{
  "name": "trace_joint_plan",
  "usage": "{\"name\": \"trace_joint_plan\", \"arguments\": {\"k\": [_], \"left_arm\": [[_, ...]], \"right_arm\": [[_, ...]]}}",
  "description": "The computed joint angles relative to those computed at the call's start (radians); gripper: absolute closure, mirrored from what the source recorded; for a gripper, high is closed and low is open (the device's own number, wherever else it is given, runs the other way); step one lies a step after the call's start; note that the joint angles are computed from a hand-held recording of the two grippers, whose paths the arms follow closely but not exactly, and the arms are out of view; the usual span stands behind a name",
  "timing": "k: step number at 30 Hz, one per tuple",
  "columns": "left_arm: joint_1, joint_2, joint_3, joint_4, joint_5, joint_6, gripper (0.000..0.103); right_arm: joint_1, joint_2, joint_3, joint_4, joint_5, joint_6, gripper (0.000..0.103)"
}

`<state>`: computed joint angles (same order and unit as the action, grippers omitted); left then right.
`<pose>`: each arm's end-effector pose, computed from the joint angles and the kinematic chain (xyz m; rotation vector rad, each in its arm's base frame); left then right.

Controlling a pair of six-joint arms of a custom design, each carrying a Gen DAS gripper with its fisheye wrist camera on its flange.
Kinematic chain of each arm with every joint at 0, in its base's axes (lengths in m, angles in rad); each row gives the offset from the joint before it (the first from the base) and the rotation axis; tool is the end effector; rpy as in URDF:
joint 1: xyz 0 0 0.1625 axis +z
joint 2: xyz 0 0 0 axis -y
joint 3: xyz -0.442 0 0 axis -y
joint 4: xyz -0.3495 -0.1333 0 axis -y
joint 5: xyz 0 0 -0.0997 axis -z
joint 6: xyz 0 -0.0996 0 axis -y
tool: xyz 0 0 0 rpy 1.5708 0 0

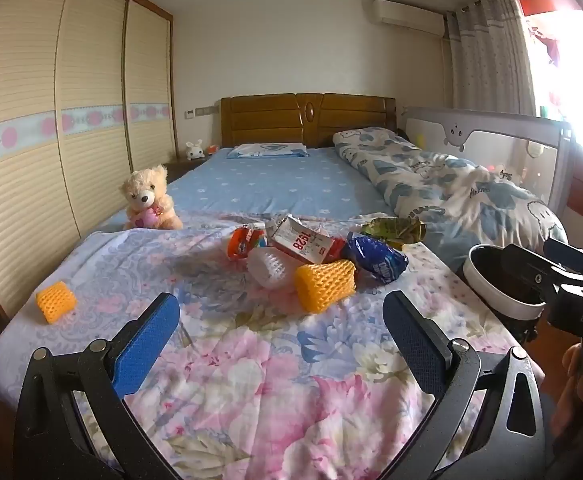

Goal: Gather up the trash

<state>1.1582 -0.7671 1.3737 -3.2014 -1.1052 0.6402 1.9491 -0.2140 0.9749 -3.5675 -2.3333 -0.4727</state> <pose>-0.1309 -0.7431 0.3089 0.8925 2.1471 -1.2249 0.3502 -0.7064 0.0858 0.3035 -2.0368 1.3686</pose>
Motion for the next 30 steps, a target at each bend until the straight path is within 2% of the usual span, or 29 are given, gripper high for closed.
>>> {"name": "trace_joint_plan", "arguments": {"k": [25,30], "left_arm": [[0.001,-0.005,-0.001,0.019,0.002,-0.009,0.0],[0.019,0.019,-0.032,0.041,-0.001,-0.011,0.0]], "right_arm": [[0.0,0.001,0.003,0.002,0.011,-0.003,0.0],[-0.006,-0.003,0.013,0.007,0.021,0.009,0.0]]}}
